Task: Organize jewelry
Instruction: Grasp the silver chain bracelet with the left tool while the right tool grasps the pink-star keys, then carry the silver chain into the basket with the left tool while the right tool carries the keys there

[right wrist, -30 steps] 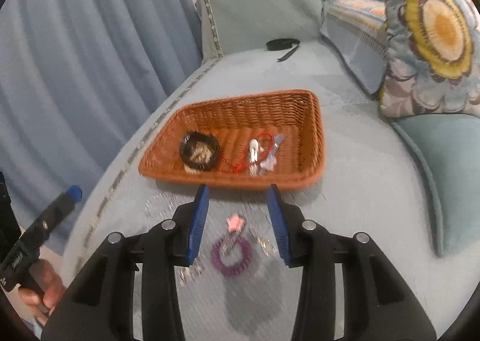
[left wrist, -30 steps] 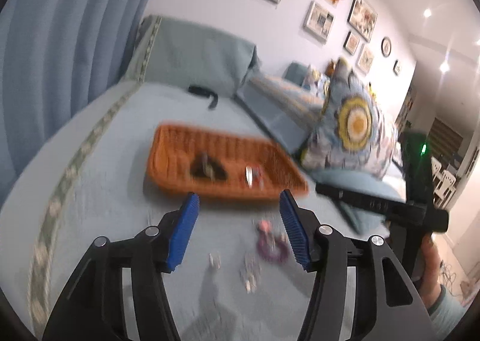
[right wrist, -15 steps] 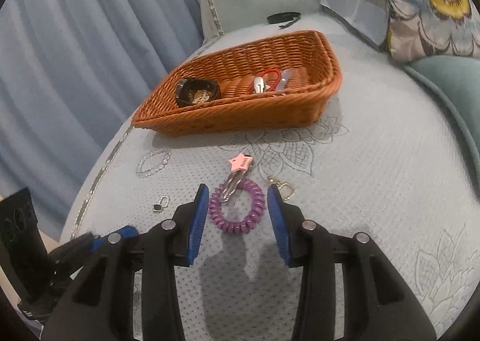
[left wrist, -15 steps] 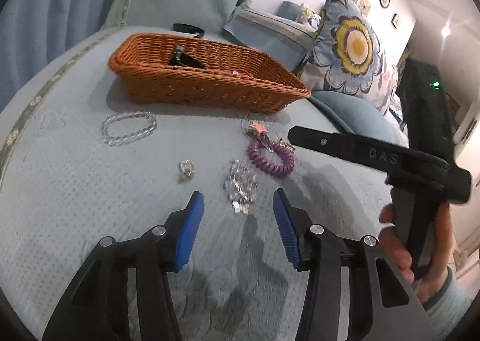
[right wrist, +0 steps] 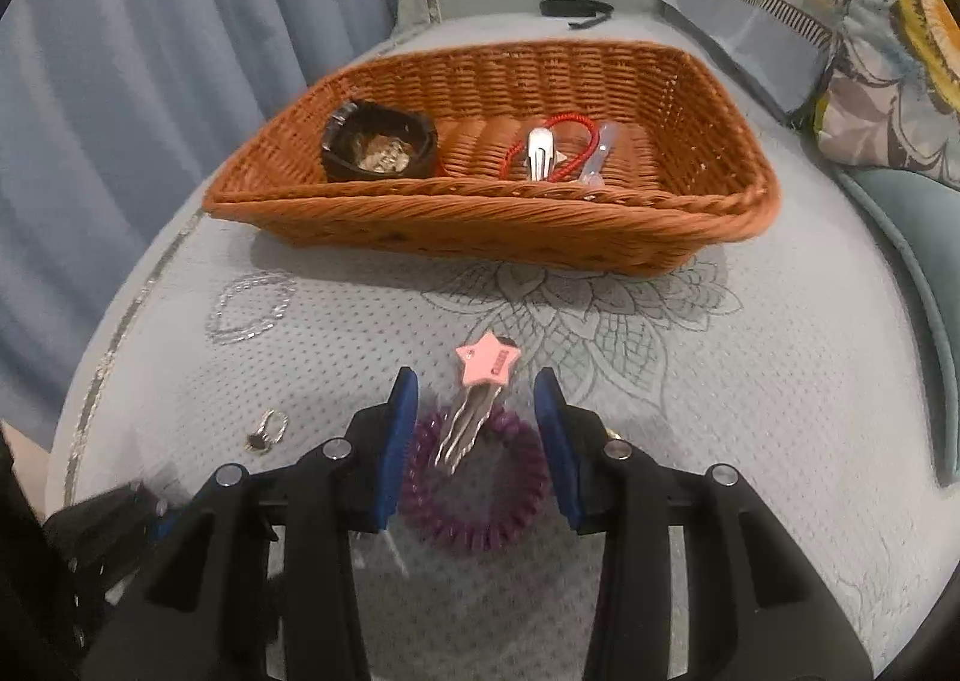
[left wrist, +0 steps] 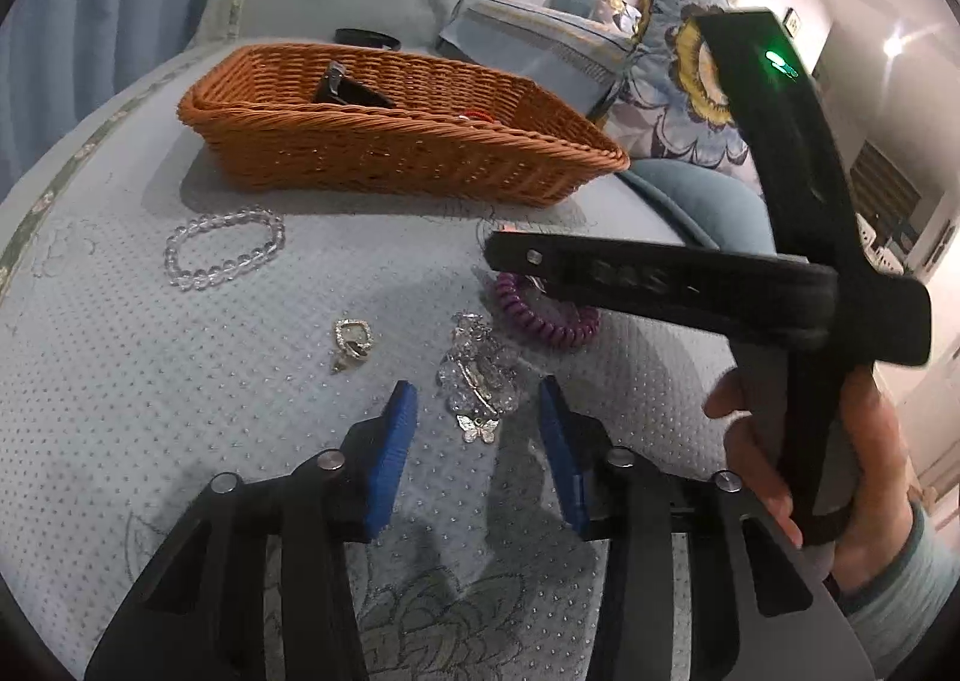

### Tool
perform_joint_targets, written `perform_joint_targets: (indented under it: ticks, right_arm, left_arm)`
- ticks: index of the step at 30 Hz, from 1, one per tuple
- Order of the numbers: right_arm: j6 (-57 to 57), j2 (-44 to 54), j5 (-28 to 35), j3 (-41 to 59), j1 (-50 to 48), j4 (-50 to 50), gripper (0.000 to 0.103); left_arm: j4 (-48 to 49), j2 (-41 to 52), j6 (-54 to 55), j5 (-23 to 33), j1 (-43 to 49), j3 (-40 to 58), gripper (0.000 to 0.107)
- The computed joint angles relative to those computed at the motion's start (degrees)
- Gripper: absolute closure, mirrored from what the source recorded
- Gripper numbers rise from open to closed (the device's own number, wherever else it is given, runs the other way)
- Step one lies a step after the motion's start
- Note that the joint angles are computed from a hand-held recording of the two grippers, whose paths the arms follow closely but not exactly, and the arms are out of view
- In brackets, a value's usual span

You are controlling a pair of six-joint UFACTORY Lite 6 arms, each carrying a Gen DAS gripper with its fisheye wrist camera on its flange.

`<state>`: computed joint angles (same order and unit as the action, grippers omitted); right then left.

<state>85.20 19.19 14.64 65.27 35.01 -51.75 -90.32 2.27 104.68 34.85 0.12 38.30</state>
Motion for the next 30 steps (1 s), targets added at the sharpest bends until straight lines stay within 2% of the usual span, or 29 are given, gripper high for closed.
perform_joint_targets:
  ticks: [1,3,6,10,15,20,21,23,24,25,30]
  right_arm:
    - [-4.24,1.43,-0.29,1.46,-0.64,4.28,0.075]
    - [-5.94,2.63,0.98,3.01,-0.67,5.63,0.083]
    - [-3.31,1.62,0.40,1.84,-0.69,2.58,0.083]
    - [10.09,-6.14,-2.64,-5.90,-1.12,-9.37,0.083]
    - [14.71,-18.60,-1.05,-15.79,-0.64,-12.54,0.083]
    - [29.50,-25.16,-0.27,-23.23,0.69,-25.18,0.083]
    - [32.79,-25.54,-0.30,-24.23,0.94,-28.40,0.083]
    - [37.11,-25.45,-0.19,-25.16,1.36,-32.62,0.083]
    - [38.20,-25.52,-0.39,-25.65,1.20,-33.57,0.083]
    - [39.73,-25.59,-0.77,-26.12,0.82,-35.06,0.083]
    - [46.45,-26.12,-1.77,-27.61,-0.59,-41.51,0.083]
  left_arm:
    - [-0.23,0.11,0.31,-0.14,-0.11,0.01,0.068]
    - [-0.01,0.48,0.14,-0.16,-0.13,0.31,0.068]
    - [0.01,1.02,-0.10,-0.79,-0.67,0.88,0.068]
    - [-1.15,1.70,0.12,-4.08,-3.15,1.99,0.068]
    - [-3.09,2.70,1.14,-7.48,-5.57,3.32,0.068]
    - [-7.94,1.13,5.06,-13.85,-9.72,2.48,0.072]
    - [-7.44,1.54,4.73,-12.96,-9.13,2.79,0.075]
    - [-3.40,3.25,1.32,-6.83,-4.98,3.78,0.080]
    - [-2.54,3.90,0.14,-5.35,-3.62,4.13,0.087]
    - [-1.75,4.68,-0.78,-3.93,-2.26,4.59,0.090]
    - [-3.84,3.11,1.72,-5.44,-3.34,3.19,0.097]
